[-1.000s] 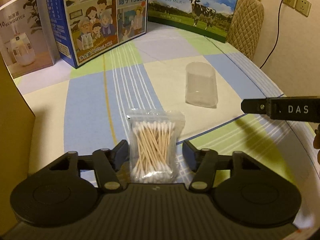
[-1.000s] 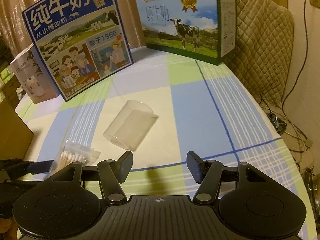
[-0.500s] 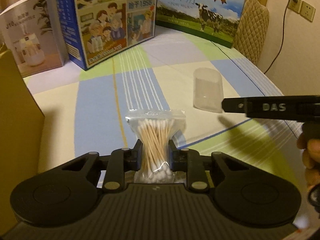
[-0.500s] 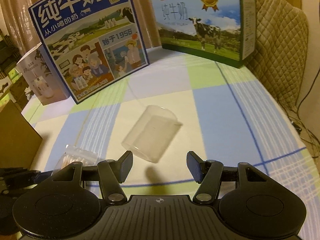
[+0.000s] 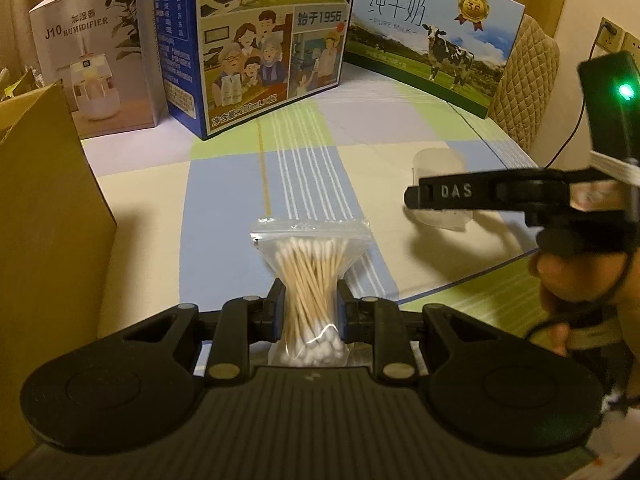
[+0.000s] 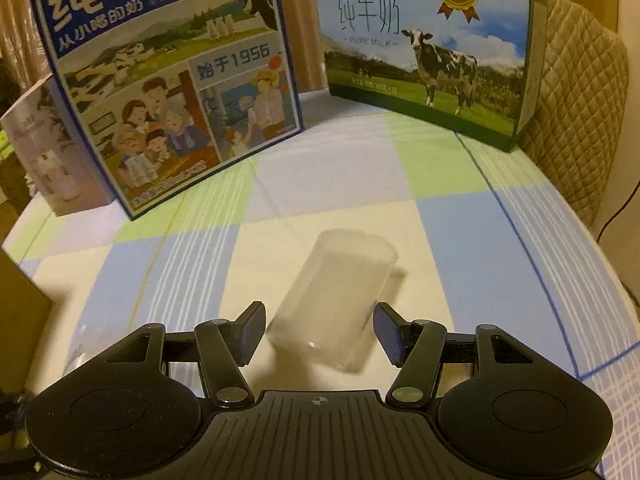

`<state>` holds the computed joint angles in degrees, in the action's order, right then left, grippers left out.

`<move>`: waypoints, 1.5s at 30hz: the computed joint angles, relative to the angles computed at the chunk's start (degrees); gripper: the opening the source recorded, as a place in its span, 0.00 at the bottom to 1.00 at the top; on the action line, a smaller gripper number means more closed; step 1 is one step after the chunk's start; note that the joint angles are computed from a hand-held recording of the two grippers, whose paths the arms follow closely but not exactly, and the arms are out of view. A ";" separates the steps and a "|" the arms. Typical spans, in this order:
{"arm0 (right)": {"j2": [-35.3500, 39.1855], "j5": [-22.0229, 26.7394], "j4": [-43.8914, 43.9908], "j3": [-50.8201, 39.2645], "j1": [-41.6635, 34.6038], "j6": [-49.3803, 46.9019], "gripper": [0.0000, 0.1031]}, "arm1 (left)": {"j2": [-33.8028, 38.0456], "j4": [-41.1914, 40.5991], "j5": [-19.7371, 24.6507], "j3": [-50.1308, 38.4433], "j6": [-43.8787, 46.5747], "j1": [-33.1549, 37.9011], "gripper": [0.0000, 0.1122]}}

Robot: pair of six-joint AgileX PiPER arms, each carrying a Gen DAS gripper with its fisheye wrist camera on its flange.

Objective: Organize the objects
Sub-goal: 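Grasp the clear plastic cup with the right gripper while the left gripper holds the swabs, then carry the swabs with the left gripper while the right gripper carries the cup to the box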

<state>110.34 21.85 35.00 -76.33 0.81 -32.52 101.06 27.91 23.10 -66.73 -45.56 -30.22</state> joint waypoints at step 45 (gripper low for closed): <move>-52.26 30.14 6.01 37.77 -25.44 -20.83 0.46 | -26.72 10.26 19.09 18.16 -30.53 -30.65 0.18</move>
